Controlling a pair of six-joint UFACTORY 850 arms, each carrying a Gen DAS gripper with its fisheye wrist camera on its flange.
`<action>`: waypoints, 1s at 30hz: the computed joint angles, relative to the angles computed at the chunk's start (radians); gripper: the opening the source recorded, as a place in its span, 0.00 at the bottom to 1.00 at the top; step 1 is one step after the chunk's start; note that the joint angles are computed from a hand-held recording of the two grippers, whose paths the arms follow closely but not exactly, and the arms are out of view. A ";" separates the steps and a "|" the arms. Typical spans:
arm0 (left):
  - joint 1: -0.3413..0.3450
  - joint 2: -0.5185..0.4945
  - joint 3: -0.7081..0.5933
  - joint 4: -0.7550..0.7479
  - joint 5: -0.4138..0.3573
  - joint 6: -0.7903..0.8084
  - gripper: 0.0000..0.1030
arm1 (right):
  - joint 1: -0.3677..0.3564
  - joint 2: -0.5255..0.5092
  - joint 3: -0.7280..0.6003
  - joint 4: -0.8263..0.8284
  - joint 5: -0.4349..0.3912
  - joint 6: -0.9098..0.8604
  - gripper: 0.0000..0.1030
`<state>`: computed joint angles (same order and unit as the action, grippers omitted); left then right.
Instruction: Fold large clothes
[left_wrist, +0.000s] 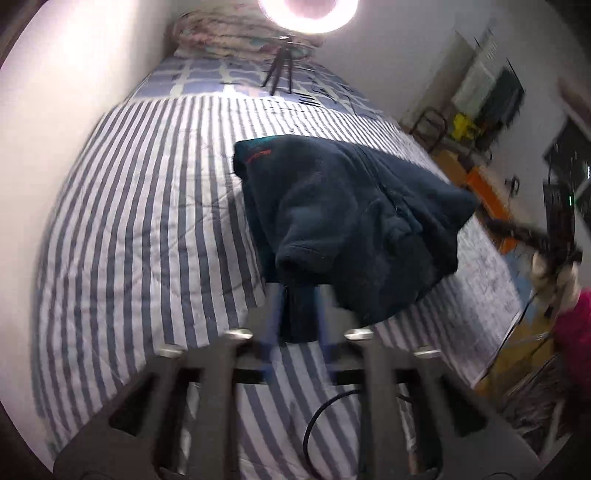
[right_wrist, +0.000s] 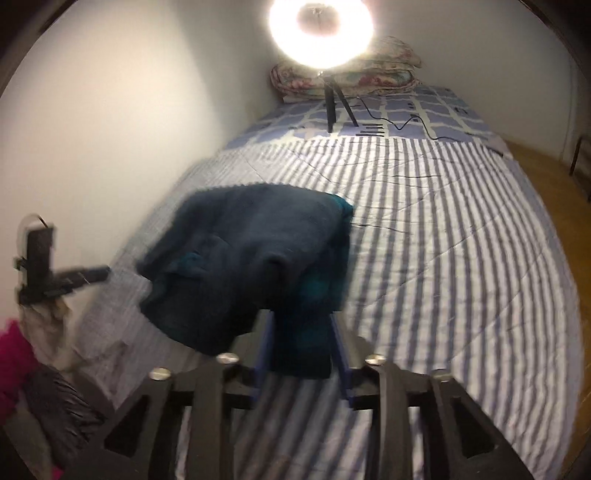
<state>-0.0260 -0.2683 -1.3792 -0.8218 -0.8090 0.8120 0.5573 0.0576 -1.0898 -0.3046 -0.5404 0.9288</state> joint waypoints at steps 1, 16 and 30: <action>0.013 -0.013 -0.009 -0.039 -0.015 -0.014 0.42 | -0.007 0.002 0.002 0.034 0.030 -0.003 0.57; 0.054 -0.246 -0.144 -0.317 -0.224 -0.288 0.41 | -0.087 -0.155 0.005 0.711 0.330 -0.305 0.44; -0.031 -0.065 -0.026 0.001 -0.032 -0.273 0.07 | -0.016 -0.082 0.062 0.589 0.251 -0.162 0.08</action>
